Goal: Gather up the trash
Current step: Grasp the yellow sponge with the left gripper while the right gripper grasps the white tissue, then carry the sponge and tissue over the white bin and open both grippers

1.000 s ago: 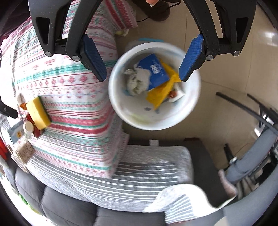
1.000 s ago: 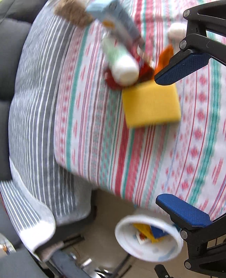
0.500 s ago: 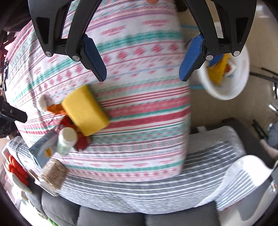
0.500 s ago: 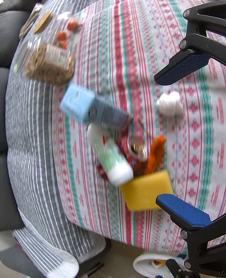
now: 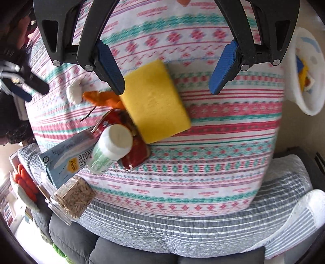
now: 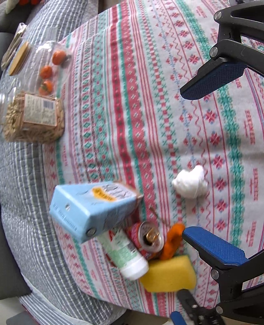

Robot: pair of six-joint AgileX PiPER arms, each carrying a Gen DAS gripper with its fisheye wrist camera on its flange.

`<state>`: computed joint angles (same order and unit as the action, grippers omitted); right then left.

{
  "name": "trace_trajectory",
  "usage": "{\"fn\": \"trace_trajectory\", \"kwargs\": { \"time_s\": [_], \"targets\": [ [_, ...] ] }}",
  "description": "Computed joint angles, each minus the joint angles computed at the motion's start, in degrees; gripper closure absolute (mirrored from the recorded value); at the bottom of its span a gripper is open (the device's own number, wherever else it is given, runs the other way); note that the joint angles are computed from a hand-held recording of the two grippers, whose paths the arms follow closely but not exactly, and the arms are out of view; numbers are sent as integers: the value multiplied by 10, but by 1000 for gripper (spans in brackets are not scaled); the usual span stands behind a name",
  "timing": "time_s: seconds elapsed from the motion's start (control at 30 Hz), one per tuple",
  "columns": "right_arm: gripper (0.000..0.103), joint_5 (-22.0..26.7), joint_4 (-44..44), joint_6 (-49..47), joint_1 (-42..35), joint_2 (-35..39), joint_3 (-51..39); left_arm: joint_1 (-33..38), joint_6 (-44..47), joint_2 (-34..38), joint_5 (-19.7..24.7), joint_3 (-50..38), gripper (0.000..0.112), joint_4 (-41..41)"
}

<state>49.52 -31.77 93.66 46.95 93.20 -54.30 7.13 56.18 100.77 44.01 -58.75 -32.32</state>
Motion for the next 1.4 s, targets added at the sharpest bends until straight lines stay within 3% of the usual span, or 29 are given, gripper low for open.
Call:
{"fn": "trace_trajectory", "kwargs": {
  "time_s": [0.23, 0.33, 0.43, 0.57, 0.73, 0.87, 1.17, 1.3, 1.4],
  "targets": [
    [1, -11, 12, -6, -3, -6, 34, -17, -9, 30, -9, -5, 27, -35],
    [1, -21, 18, -9, -6, -4, 41, -21, -2, 42, -6, -8, 45, -39],
    [1, -40, 26, -14, -12, -2, 49, -24, 14, 31, -18, 6, 54, -46],
    [4, -65, 36, -25, -23, 11, 49, -6, 47, 12, 6, 7, 58, -58],
    [23, -101, 58, -41, -39, 28, 42, 27, 69, -4, 39, 2, 59, -54],
    [32, -124, 73, -57, -50, 45, 31, 59, 76, -1, 64, -13, 59, -44],
    [63, -156, 90, -83, -60, 94, -5, 106, 93, 8, 87, -31, 59, -31],
    [79, -138, 74, -77, -49, 115, -28, 131, 109, 8, 102, -39, 59, -29],
    [83, -145, 73, -64, -46, 105, -19, 155, 124, 8, 117, -46, 59, -29]
  ]
}}
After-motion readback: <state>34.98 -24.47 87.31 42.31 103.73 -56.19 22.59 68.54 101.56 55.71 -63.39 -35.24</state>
